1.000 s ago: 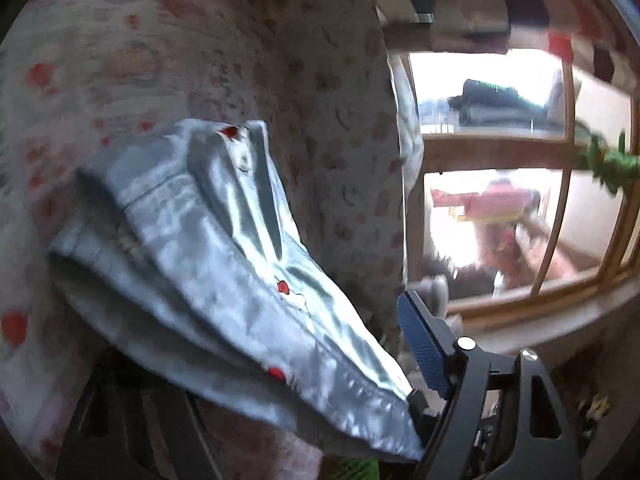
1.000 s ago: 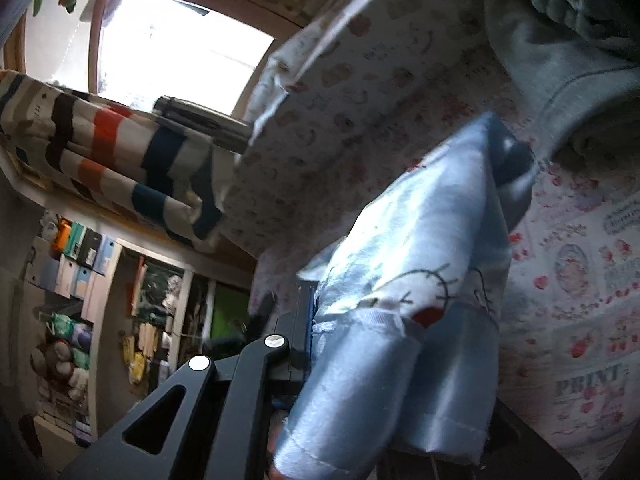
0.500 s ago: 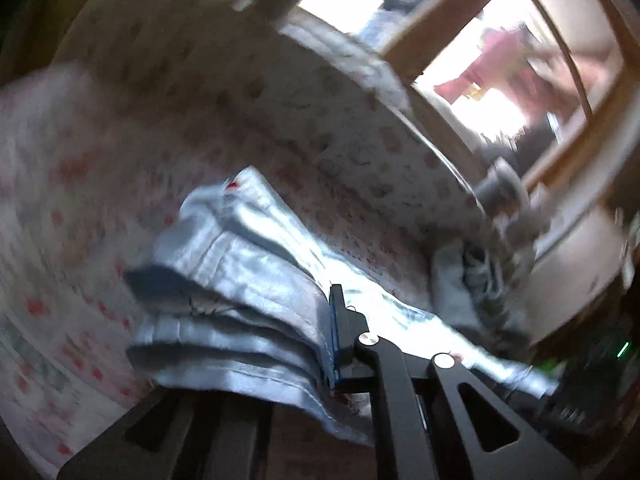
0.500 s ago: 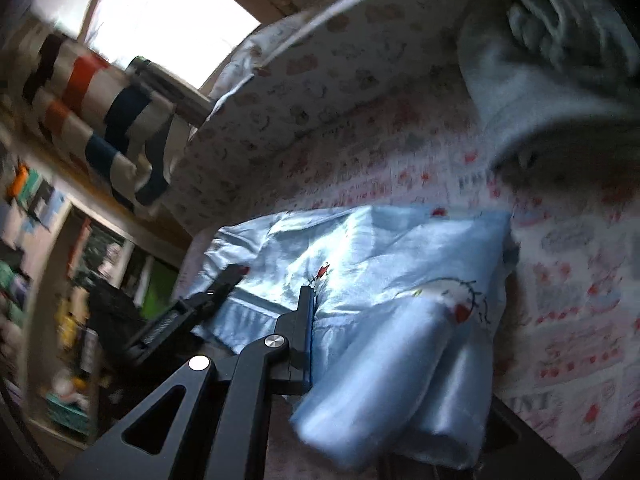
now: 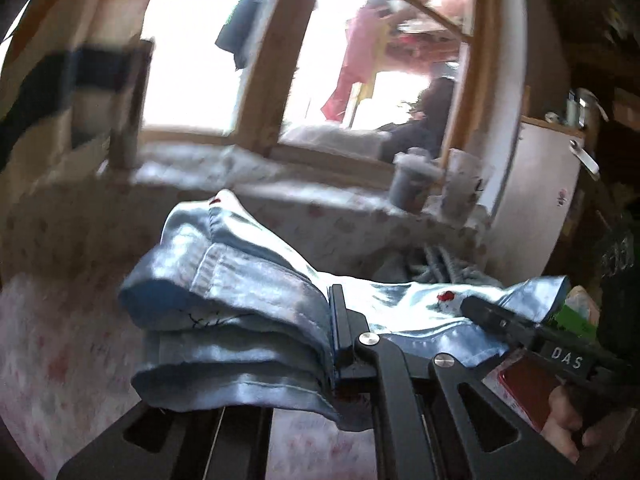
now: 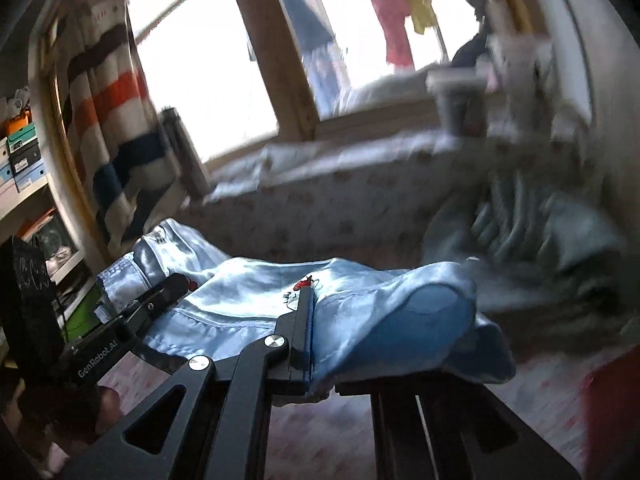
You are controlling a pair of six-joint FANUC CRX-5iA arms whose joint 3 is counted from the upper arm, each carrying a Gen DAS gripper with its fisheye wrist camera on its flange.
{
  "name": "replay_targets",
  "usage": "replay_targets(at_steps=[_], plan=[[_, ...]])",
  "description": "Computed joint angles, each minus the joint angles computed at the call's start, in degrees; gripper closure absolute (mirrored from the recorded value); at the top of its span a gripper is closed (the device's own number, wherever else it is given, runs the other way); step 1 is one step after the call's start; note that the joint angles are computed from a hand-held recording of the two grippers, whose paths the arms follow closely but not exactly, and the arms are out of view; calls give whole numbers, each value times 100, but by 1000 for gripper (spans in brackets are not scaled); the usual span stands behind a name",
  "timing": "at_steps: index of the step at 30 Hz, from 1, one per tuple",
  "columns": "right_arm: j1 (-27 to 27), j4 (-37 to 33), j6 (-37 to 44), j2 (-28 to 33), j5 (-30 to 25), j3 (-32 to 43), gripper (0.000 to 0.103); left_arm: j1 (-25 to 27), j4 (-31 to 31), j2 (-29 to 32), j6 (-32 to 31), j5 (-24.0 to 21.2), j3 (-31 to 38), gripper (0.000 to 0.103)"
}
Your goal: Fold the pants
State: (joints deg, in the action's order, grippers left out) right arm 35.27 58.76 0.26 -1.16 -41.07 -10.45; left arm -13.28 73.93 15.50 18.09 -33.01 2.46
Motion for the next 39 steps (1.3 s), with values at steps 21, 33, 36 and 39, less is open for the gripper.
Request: replay_targets(at_steps=[21, 33, 36, 39], plan=[[-2480, 1746, -438, -29, 19, -123, 96, -1756, -424, 2596, 226, 960, 3584, 97], [-2218, -709, 1148, 452, -843, 581, 95, -1223, -3695, 3996, 3614, -1535, 6392, 75], [-2154, -656, 986, 402, -1006, 422, 84, -1219, -3745, 3607, 3495, -1232, 5710, 52], [-2045, -579, 900, 396, -1265, 365, 62, -1137, -3798, 3523, 3581, -1456, 5628, 39]])
